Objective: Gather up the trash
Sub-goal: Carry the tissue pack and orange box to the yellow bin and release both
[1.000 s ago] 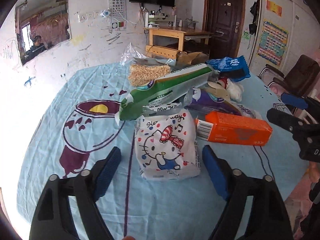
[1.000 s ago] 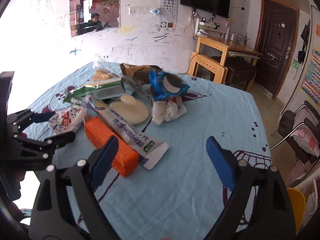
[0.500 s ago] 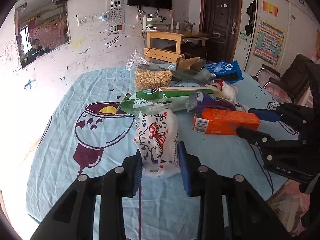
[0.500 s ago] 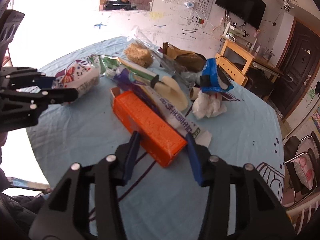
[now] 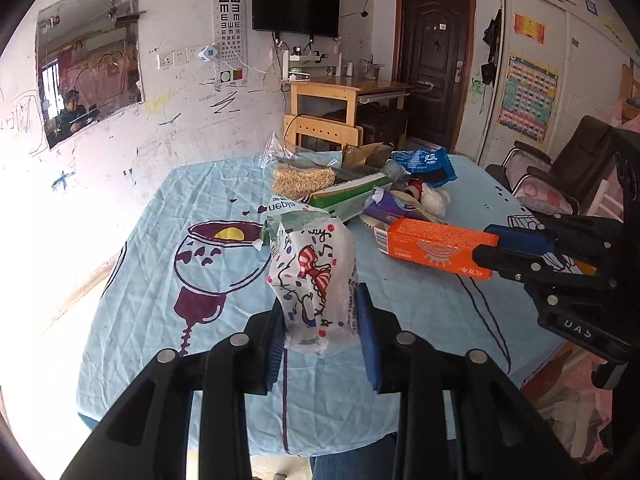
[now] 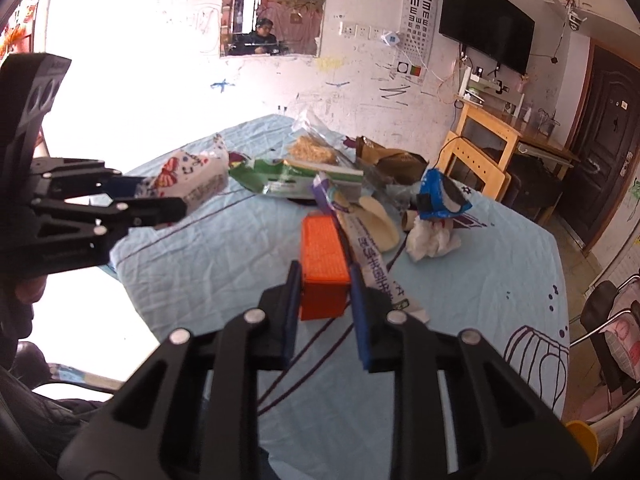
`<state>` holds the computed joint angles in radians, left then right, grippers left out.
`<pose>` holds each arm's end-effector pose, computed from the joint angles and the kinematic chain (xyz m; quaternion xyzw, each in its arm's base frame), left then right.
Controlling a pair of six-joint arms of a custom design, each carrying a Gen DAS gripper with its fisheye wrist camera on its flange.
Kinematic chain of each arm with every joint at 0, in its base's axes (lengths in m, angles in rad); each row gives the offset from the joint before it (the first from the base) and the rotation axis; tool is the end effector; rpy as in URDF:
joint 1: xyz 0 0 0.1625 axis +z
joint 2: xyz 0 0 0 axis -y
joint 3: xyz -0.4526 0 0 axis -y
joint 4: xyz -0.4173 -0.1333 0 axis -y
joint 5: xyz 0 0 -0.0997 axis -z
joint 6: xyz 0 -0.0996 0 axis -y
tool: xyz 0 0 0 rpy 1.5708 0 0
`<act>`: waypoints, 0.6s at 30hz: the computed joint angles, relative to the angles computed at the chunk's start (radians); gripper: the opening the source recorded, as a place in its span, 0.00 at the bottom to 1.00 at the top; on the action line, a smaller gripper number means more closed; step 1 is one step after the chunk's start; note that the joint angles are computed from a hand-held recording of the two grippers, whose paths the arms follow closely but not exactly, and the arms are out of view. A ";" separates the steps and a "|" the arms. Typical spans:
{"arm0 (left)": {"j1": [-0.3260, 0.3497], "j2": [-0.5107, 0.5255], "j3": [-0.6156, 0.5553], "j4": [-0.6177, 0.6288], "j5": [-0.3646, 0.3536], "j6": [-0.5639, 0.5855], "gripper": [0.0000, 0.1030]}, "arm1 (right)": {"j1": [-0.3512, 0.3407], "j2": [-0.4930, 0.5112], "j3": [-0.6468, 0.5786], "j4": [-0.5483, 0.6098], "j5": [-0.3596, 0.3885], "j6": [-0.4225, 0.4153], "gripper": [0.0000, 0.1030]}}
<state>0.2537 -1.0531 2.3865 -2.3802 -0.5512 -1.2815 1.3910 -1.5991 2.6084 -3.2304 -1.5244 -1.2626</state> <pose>-0.3154 -0.3071 0.0551 0.1414 0.8407 -0.3935 0.3442 0.0733 -0.3680 0.2429 0.4946 -0.8080 0.2544 0.1944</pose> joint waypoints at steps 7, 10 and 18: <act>-0.032 -0.001 -0.006 0.033 0.000 -0.028 0.28 | -0.014 -0.048 0.032 -0.005 -0.004 -0.012 0.21; -0.042 0.003 -0.009 0.028 0.000 -0.020 0.28 | -0.038 -0.055 0.038 -0.021 -0.006 -0.019 0.21; -0.054 0.050 -0.039 -0.070 0.012 0.105 0.28 | -0.095 -0.151 0.040 0.001 0.043 0.003 0.21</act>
